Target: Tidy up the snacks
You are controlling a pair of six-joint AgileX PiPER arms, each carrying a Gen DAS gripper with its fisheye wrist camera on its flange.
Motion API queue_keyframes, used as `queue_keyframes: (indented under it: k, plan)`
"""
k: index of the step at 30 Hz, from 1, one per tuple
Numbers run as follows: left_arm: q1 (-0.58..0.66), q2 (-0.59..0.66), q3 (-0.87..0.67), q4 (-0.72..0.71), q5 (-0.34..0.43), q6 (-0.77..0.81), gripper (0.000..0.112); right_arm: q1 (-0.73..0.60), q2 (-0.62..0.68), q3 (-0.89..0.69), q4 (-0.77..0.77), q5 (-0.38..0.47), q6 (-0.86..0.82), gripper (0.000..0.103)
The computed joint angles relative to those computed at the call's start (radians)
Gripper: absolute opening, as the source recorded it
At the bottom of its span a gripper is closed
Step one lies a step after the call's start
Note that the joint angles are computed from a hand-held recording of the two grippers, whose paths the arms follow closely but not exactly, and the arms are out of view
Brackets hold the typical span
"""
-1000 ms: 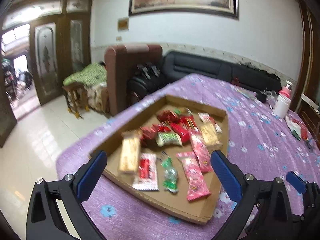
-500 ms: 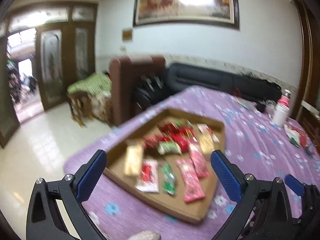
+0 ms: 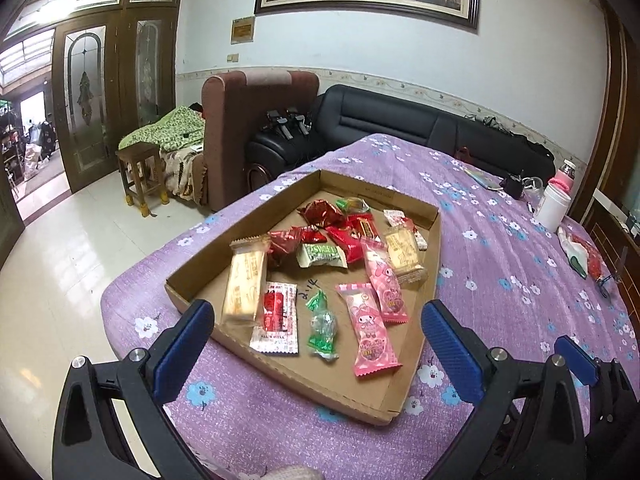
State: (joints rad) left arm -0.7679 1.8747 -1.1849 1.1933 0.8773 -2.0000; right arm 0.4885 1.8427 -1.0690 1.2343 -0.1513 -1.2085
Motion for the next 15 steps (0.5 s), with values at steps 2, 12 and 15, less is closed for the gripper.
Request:
queue_keyframes:
  k: [2, 12, 15]
  plan:
    - [0.008, -0.002, 0.005, -0.01, -0.018, 0.005, 0.103, 0.006, 0.003, -0.005, 0.036, -0.003, -0.042, 0.094]
    - [0.022, -0.014, 0.03, -0.007, -0.051, -0.01, 0.103, 0.025, 0.023, -0.026, 0.199, -0.015, -0.213, 0.094]
    - [0.029, -0.015, 0.034, -0.01, -0.066, -0.013, 0.103, 0.028, 0.025, -0.029, 0.24, -0.023, -0.252, 0.094]
